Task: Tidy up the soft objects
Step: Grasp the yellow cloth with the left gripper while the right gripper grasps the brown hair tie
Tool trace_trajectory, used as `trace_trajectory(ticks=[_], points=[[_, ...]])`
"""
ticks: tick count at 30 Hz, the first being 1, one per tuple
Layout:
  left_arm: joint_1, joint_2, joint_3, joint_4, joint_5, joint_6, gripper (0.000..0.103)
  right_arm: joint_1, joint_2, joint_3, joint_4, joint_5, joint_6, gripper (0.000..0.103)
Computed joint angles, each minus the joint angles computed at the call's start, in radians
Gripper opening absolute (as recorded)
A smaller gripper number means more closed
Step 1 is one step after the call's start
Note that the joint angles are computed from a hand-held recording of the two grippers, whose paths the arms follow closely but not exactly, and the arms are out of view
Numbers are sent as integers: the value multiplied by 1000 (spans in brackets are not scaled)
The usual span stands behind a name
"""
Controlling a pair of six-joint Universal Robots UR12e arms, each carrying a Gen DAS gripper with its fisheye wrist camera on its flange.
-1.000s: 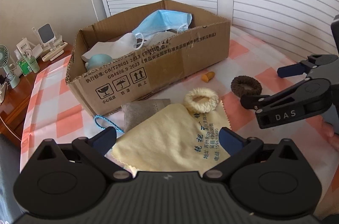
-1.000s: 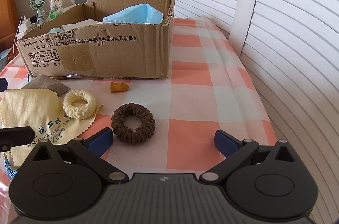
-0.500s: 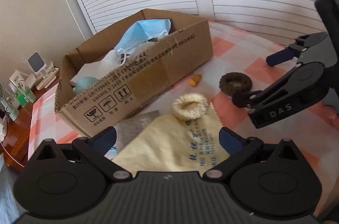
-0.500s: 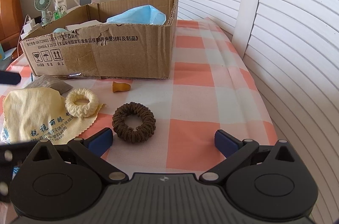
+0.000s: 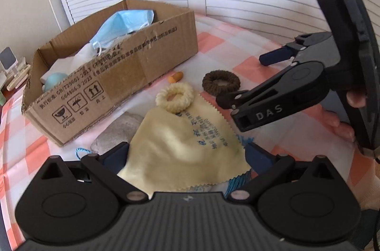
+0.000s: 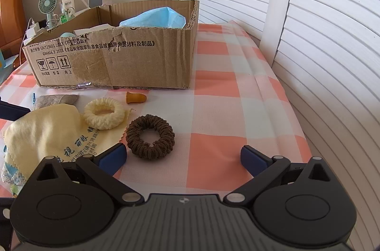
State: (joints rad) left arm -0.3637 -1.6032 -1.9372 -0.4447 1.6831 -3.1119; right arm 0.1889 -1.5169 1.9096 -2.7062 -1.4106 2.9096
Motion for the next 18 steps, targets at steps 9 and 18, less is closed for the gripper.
trace_trajectory(ticks=[9, 18], points=[[10, 7, -11, 15, -60, 53, 87, 0, 0, 0, -1, 0, 1, 103], [17, -3, -7, 13, -98, 39, 31, 0, 0, -1, -1, 1, 0, 103]])
